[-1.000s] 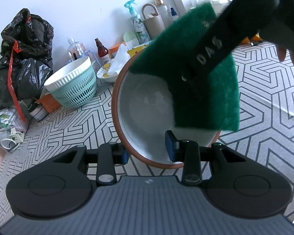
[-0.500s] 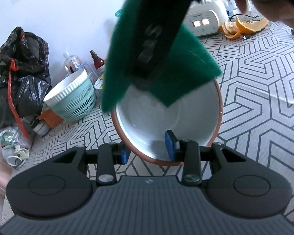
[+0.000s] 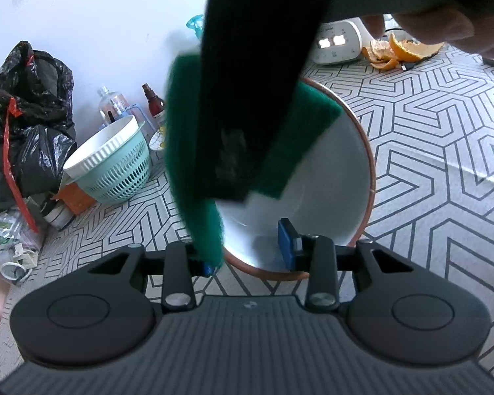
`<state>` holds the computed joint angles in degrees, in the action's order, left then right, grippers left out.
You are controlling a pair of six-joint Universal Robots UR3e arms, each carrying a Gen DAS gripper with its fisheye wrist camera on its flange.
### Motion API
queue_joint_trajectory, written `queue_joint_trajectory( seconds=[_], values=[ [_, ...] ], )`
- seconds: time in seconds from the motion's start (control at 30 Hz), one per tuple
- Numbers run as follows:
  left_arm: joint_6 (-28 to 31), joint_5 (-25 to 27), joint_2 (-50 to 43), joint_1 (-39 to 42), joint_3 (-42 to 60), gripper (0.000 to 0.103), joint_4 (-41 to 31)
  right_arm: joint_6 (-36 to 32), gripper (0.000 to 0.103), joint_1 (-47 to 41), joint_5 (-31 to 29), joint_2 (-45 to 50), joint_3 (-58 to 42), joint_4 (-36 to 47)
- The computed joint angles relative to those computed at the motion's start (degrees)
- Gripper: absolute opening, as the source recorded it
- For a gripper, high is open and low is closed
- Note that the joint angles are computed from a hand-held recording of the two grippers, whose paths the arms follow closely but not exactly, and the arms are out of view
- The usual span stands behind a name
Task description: Clean bowl
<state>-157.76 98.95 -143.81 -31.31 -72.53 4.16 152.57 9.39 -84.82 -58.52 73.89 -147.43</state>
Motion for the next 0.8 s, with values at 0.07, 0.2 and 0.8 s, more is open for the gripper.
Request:
queue_joint_trajectory(
  seconds=[0.07,0.2,0.8],
  values=[
    [-0.6,-0.8,0.4,0.4,0.2,0.035,-1.2,2.1,0.047,-2.6,3.7,0.1,-0.4,1.5],
    [-0.5,-1.1,0.2,0.7,0.6,0.035,-1.2,4.3,0.050,-5.1,6.9,-0.5,1.0,1.4],
    [2.2,-0.6,0.1,0.3,0.8,0.036,-0.8,1.7,0.019,-3.7,2.5,-1.6,-0.3,6.9]
  ],
)
